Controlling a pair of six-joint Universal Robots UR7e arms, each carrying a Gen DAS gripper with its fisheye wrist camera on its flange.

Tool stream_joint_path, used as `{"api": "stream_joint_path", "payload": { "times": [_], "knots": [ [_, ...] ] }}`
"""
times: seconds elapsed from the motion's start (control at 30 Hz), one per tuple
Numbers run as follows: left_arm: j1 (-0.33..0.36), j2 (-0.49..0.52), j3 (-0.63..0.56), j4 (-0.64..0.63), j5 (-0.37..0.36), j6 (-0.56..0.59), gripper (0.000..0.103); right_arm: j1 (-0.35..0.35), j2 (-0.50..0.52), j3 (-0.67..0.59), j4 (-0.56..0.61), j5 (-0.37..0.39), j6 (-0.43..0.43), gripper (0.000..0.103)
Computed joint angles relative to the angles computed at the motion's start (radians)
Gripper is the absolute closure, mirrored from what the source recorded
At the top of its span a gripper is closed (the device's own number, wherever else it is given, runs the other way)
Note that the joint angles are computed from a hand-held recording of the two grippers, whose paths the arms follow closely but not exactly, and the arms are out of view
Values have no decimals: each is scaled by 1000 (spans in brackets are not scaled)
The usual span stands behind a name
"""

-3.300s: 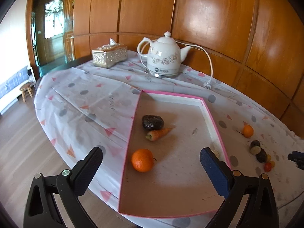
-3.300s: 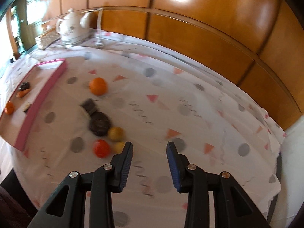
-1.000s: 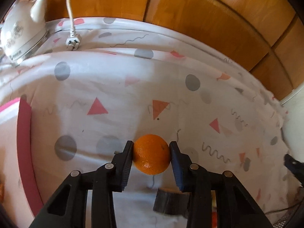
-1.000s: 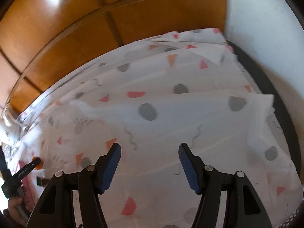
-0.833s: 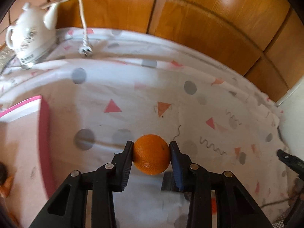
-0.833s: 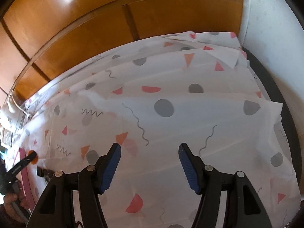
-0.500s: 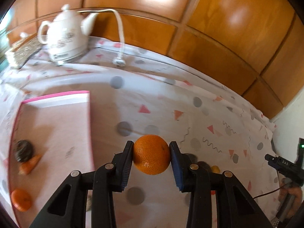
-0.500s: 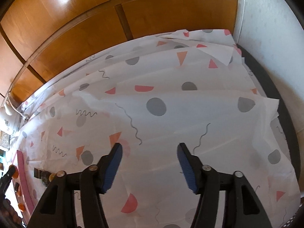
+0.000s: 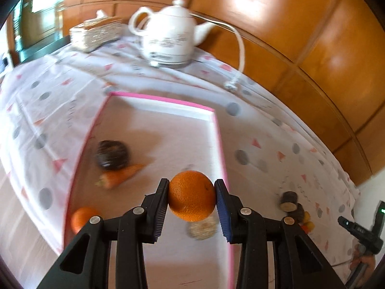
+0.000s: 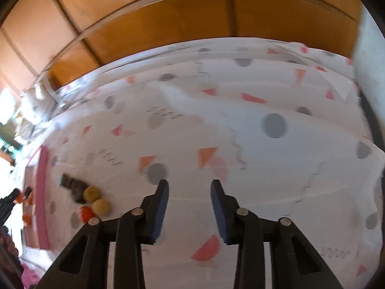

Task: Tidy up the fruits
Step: 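Carry the orange into the pink tray and open the left tool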

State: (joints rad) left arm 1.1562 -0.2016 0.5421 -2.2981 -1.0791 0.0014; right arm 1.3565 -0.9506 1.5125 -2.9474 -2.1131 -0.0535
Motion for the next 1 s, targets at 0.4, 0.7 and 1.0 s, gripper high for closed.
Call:
{"api": "stream_joint_path", "payload": {
  "times": [0.4, 0.7, 1.0],
  "knots": [
    [29, -133, 203, -116, 30, -34, 65, 60, 107, -97, 118, 109, -269, 80],
    [60, -222, 310, -157, -50, -68, 65, 77, 194, -189, 196, 63, -321, 80],
    [56, -206, 309, -169, -101, 28, 64, 72, 199, -197, 192, 76, -316, 80]
  ]
}}
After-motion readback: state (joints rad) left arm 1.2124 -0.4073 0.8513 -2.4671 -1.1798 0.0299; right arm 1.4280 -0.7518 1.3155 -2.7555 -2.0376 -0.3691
